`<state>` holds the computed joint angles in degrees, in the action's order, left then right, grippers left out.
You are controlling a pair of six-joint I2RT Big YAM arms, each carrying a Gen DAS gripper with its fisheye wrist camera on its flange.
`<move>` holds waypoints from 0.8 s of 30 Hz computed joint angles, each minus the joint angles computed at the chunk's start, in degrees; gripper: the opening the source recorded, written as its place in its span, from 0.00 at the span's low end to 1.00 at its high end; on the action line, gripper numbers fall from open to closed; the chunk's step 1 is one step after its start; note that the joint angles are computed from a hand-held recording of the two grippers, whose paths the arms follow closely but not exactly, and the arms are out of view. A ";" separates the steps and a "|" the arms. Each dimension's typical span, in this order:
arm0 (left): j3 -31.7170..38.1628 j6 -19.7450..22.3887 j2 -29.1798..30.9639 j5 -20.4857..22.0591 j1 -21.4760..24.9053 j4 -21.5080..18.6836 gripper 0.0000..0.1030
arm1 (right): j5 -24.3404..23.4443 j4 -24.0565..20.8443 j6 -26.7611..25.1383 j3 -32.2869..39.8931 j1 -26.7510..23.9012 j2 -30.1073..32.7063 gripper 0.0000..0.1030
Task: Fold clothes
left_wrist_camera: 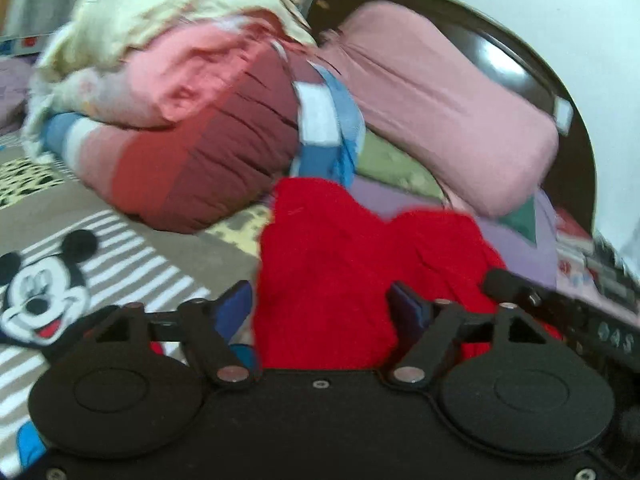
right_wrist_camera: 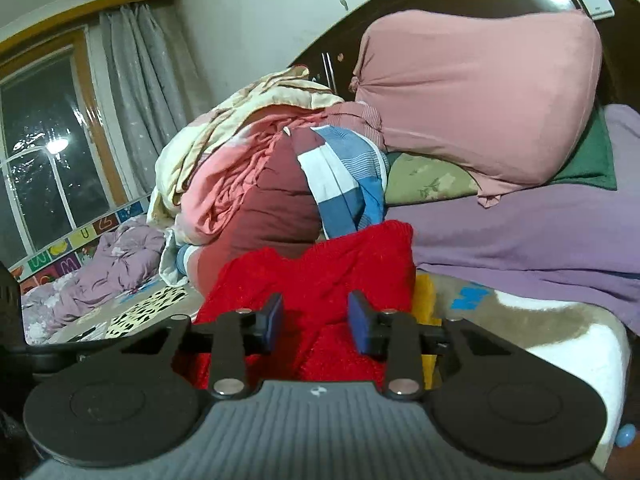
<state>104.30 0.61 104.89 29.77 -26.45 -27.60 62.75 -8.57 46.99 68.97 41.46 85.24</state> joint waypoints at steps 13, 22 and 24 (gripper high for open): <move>-5.70 1.19 -11.10 -4.17 -0.51 -10.98 0.93 | 1.23 -15.06 17.11 5.09 6.81 -2.47 0.84; -12.17 1.52 -19.21 -11.31 -0.90 -10.98 1.00 | -0.81 -46.52 32.90 18.38 10.86 -0.15 1.00; -11.36 1.38 -19.82 -11.22 -0.95 -13.89 1.00 | -1.36 -52.83 36.62 20.93 11.60 0.47 1.00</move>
